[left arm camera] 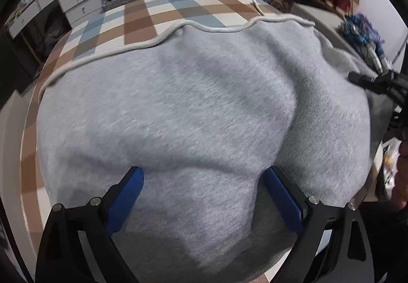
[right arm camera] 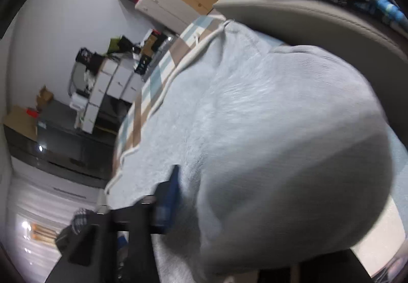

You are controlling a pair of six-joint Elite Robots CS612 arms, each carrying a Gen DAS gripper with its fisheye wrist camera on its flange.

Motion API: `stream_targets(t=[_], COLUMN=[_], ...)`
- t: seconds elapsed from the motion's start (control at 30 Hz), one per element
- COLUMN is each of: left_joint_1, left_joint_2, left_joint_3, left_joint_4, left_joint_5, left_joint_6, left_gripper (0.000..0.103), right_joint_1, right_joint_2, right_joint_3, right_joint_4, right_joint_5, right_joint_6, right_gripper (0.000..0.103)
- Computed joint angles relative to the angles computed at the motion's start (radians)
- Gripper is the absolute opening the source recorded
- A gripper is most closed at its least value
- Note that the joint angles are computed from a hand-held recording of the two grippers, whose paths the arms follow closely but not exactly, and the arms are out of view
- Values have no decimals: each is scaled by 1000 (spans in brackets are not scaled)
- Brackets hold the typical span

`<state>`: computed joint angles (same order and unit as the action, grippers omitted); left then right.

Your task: Fold large clothes

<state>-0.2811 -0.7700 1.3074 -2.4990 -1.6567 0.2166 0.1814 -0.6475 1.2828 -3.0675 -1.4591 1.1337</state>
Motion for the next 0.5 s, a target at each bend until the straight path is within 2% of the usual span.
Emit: stream_targets(t=[0.07, 0.17, 0.33, 0.5], left_joint_1=[-14, -29, -32, -33], left_joint_2=[16, 10, 26, 38], left_joint_3=[-31, -27, -61, -79], left_joint_4=[23, 27, 71, 76], left_joint_5=[32, 71, 53, 30], left_joint_6=[50, 107, 125, 153], left_gripper=[94, 94, 94, 94], right_joint_1=[-7, -1, 20, 39], right_joint_2=[7, 3, -11, -16], right_joint_3=[3, -6, -12, -26], right_joint_4=[-48, -55, -83, -79], right_joint_5=[16, -22, -115, -197], right_joint_6=[25, -39, -194, -290], right_gripper=[26, 24, 23, 23])
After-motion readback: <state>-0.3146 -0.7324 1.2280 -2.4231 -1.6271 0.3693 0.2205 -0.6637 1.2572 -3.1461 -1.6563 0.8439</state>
